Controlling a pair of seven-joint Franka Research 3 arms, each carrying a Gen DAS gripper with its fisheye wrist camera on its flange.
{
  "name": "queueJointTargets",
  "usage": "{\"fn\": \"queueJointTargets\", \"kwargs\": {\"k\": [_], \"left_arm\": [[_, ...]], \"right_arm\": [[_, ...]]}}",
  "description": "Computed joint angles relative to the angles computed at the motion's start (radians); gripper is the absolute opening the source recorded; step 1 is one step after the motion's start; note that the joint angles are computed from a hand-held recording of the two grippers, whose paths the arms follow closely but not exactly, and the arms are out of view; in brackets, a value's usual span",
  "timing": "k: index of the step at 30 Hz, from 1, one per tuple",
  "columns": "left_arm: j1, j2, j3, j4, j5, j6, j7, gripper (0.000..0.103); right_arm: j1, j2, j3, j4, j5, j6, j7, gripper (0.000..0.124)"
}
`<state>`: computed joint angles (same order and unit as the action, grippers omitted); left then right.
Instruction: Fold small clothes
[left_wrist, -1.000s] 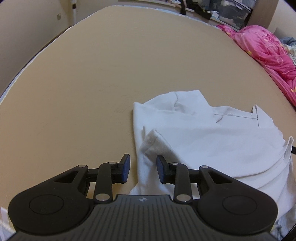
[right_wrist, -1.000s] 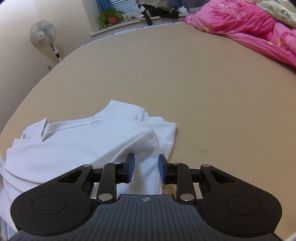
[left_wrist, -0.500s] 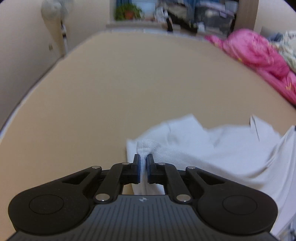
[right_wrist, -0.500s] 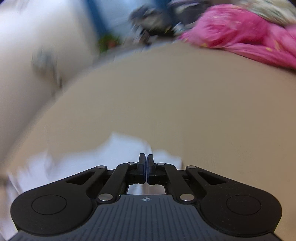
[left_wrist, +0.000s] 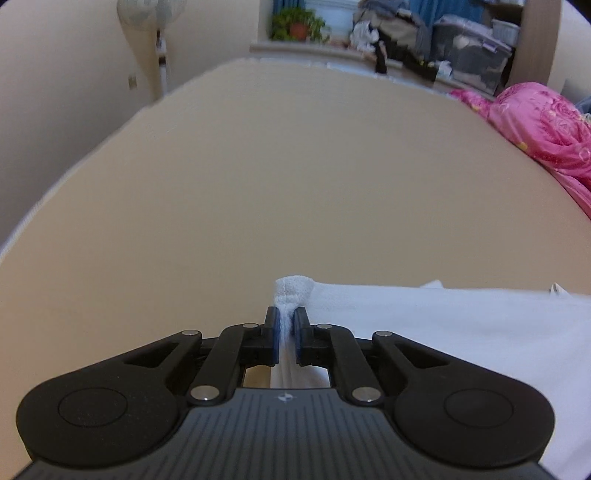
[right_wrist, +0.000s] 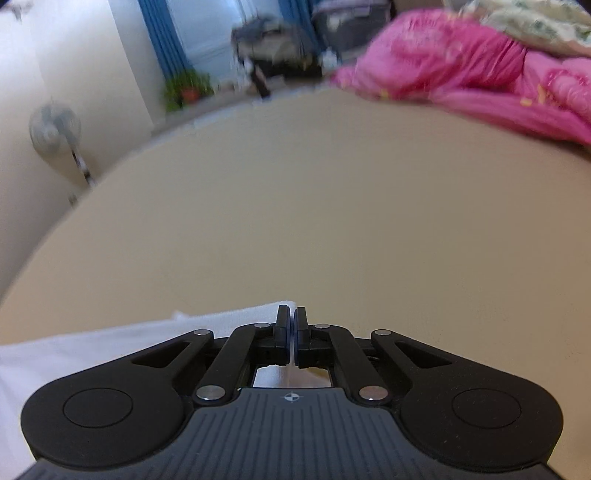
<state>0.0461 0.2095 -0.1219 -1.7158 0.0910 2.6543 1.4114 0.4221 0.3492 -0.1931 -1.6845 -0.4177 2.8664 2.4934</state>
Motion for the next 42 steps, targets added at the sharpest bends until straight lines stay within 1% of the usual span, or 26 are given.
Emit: {"fn": "queueJointTargets", "kwargs": {"k": [1, 3, 6, 8, 10, 13, 16, 18, 20, 21, 22, 23, 24, 25, 26, 29, 31, 33, 34, 35, 36, 37, 38, 40, 41, 42], "left_arm": [[0.003, -0.003, 0.001, -0.002, -0.008, -0.002, -0.003, 0.01], [0.016, -0.02, -0.005, -0.014, -0.043, 0.005, 0.011, 0.011], [0.037, -0.051, -0.015, -0.034, -0.132, -0.011, 0.05, 0.012], [0.04, -0.081, -0.014, -0.045, -0.177, -0.047, 0.061, 0.012], [0.038, -0.121, -0.012, -0.055, -0.224, -0.123, 0.081, 0.014], [0.025, -0.191, 0.001, -0.06, -0.25, -0.3, 0.13, 0.026], [0.004, -0.297, 0.021, -0.148, -0.227, -0.384, 0.16, 0.031], [-0.009, -0.365, 0.041, -0.225, -0.247, -0.401, 0.172, 0.035], [-0.022, -0.412, 0.056, -0.304, -0.253, -0.395, 0.178, 0.035], [-0.026, -0.413, 0.057, -0.315, -0.246, -0.428, 0.149, 0.033], [-0.03, -0.407, 0.064, -0.311, -0.261, -0.461, 0.129, 0.025], [-0.034, -0.408, 0.068, -0.32, -0.274, -0.449, 0.121, 0.016], [-0.033, -0.409, 0.06, -0.328, -0.239, -0.435, 0.1, 0.004], [-0.034, -0.409, 0.057, -0.33, -0.211, -0.432, 0.093, 0.003], [-0.037, -0.41, 0.06, -0.332, -0.204, -0.431, 0.097, 0.003], [-0.039, -0.44, 0.078, -0.352, -0.224, -0.399, 0.099, 0.003], [-0.037, -0.458, 0.092, -0.368, -0.244, -0.396, 0.101, 0.003], [-0.033, -0.478, 0.081, -0.397, -0.2, -0.391, 0.079, 0.004], [-0.024, -0.49, 0.072, -0.409, -0.153, -0.365, 0.062, 0.004], [-0.018, -0.519, 0.061, -0.439, -0.1, -0.314, 0.045, 0.004], [-0.026, -0.555, 0.067, -0.473, -0.092, -0.256, 0.058, 0.005], [-0.042, -0.582, 0.083, -0.497, -0.112, -0.22, 0.079, 0.01], [-0.065, -0.605, 0.105, -0.521, -0.145, -0.184, 0.113, 0.01], [-0.1, -0.611, 0.133, -0.529, -0.184, -0.176, 0.175, 0.011], [-0.112, -0.603, 0.139, -0.523, -0.196, -0.191, 0.202, 0.011], [-0.115, -0.589, 0.137, -0.512, -0.197, -0.213, 0.214, 0.011]], "right_arm": [[0.003, 0.013, -0.001, 0.022, 0.005, -0.042, 0.003, 0.003], [0.008, 0.013, -0.008, 0.027, -0.007, -0.059, 0.029, 0.005], [0.005, -0.032, -0.01, -0.026, -0.024, -0.016, 0.068, 0.006], [-0.002, -0.078, -0.002, -0.075, -0.025, 0.005, 0.1, 0.011], [-0.033, -0.132, 0.031, -0.135, 0.023, 0.027, 0.11, 0.024], [-0.078, -0.234, 0.097, -0.243, 0.111, 0.037, 0.082, 0.025], [-0.108, -0.338, 0.166, -0.344, 0.19, -0.015, -0.004, 0.025], [-0.116, -0.398, 0.207, -0.39, 0.245, -0.112, -0.109, 0.025], [-0.125, -0.433, 0.243, -0.418, 0.252, -0.193, -0.145, 0.029], [-0.13, -0.448, 0.258, -0.436, 0.264, -0.219, -0.159, 0.03], [-0.134, -0.459, 0.271, -0.451, 0.274, -0.235, -0.163, 0.03], [-0.139, -0.466, 0.283, -0.466, 0.278, -0.244, -0.16, 0.03], [-0.148, -0.47, 0.29, -0.477, 0.269, -0.243, -0.157, 0.028], [-0.156, -0.467, 0.298, -0.478, 0.249, -0.244, -0.151, 0.009], [-0.16, -0.47, 0.304, -0.487, 0.236, -0.238, -0.152, 0.005], [-0.186, -0.513, 0.318, -0.544, 0.19, -0.157, -0.09, 0.003], [-0.206, -0.55, 0.325, -0.59, 0.214, -0.102, -0.029, 0.003], [-0.212, -0.548, 0.33, -0.587, 0.257, -0.138, -0.03, 0.004], [-0.222, -0.547, 0.347, -0.581, 0.238, -0.173, 0.001, 0.005], [-0.246, -0.554, 0.378, -0.575, 0.16, -0.206, 0.071, 0.004], [-0.275, -0.566, 0.419, -0.563, 0.039, -0.252, 0.164, 0.006], [-0.292, -0.58, 0.443, -0.56, -0.062, -0.266, 0.229, 0.008], [-0.302, -0.597, 0.456, -0.565, -0.14, -0.258, 0.281, 0.008], [-0.31, -0.627, 0.452, -0.599, -0.229, -0.156, 0.332, 0.008], [-0.299, -0.625, 0.433, -0.612, -0.212, -0.101, 0.301, 0.008], [-0.267, -0.612, 0.398, -0.624, -0.142, -0.047, 0.226, 0.008]]}}
